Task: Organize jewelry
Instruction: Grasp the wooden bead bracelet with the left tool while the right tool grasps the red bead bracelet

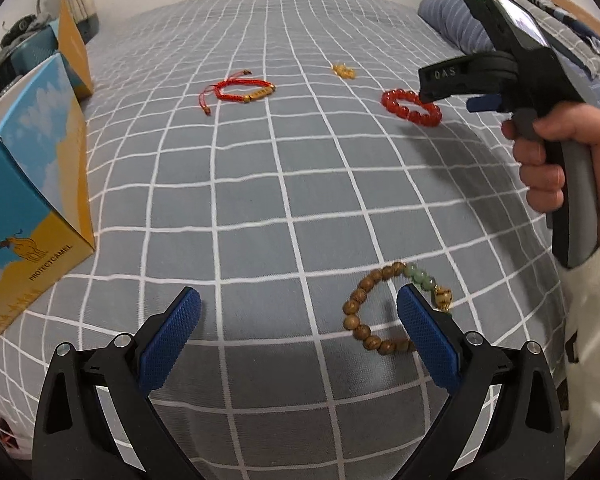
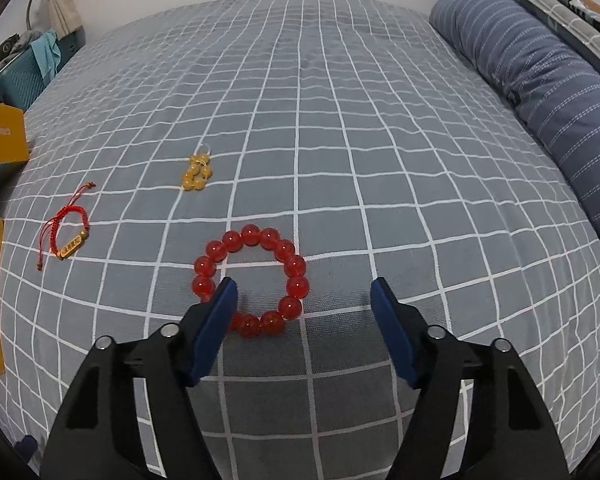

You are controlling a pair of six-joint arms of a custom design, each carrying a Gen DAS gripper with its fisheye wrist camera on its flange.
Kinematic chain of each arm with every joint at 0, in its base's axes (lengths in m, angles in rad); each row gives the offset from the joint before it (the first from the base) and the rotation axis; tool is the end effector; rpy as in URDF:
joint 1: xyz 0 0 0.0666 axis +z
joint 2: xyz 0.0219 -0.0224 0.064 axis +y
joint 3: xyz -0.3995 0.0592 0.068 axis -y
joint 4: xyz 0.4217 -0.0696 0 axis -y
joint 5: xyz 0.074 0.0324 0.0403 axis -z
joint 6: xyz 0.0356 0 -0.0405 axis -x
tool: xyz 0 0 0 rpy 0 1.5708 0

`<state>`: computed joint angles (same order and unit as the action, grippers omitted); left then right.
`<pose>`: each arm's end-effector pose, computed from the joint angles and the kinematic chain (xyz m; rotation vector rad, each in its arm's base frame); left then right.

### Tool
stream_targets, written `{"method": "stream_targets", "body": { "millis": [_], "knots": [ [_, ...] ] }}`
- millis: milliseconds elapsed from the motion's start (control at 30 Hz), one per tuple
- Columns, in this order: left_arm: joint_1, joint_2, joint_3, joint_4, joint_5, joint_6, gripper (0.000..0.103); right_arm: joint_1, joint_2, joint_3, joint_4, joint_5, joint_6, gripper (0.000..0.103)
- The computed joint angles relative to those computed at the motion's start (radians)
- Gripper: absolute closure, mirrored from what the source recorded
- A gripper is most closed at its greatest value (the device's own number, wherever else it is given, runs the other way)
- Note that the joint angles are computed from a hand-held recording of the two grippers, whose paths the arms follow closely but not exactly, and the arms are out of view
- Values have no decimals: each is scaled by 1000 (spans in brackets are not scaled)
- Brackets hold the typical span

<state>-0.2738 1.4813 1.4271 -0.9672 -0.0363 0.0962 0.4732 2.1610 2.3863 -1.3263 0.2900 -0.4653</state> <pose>0.5125 -0.1430 0.4182 0.2168 2.5847 -0.0882 0.6818 0.3372 0.4224 0.0804 2.5951 -0.0571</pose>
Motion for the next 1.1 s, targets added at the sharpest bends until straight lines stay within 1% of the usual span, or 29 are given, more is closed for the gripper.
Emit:
{"method": "stream_targets", "body": {
  "millis": [67,133,200,267,300,367,400,467,500,533,567,600,633,667,700,833,1000,1100],
  "knots": [
    [0,3,-7,1,3,0,8,-2,5,5,-5,-5,-10,39],
    [1,9,-9,-4,8,2,12,-3,14,16,-16,-12,-20,41],
    [-1,6,-18,2,-4,4,15,-4,29,36,-36,-18,-25,47],
    [-2,7,-17,0,-6,-3,27,-7,40,51,-48,-28,-29,50],
    [-1,8,-14,-5,-1,-4,30,-8,45,58,-53,-34,-31,52],
    [3,14,-3,-20,10,-4,43,-11,55,73,-66,-42,-37,55],
    [4,16,1,-24,12,-6,46,-12,62,85,-78,-42,-44,58],
    [8,19,9,-34,22,-13,61,-16,69,98,-86,-59,-48,63],
    [9,22,12,-40,28,-14,64,-15,71,103,-90,-62,-52,64],
    [11,24,17,-46,35,-12,70,-16,72,103,-89,-63,-65,64],
    [11,25,19,-49,36,-12,77,-17,73,102,-88,-63,-81,68],
    [11,27,21,-53,34,-15,82,-18,74,103,-90,-62,-98,75],
    [10,26,21,-55,31,-18,91,-20,81,114,-100,-62,-112,79],
    [9,26,22,-60,30,-22,92,-20,83,118,-103,-65,-111,86],
    [10,25,23,-64,34,-22,92,-19,85,121,-107,-67,-108,90],
    [12,23,28,-77,42,-17,92,-17,104,160,-133,-54,-104,90],
    [12,20,33,-86,44,-16,92,-18,101,162,-129,-63,-106,90],
    [13,19,39,-88,46,-18,92,-18,79,128,-109,-65,-102,90]
  ]
}}
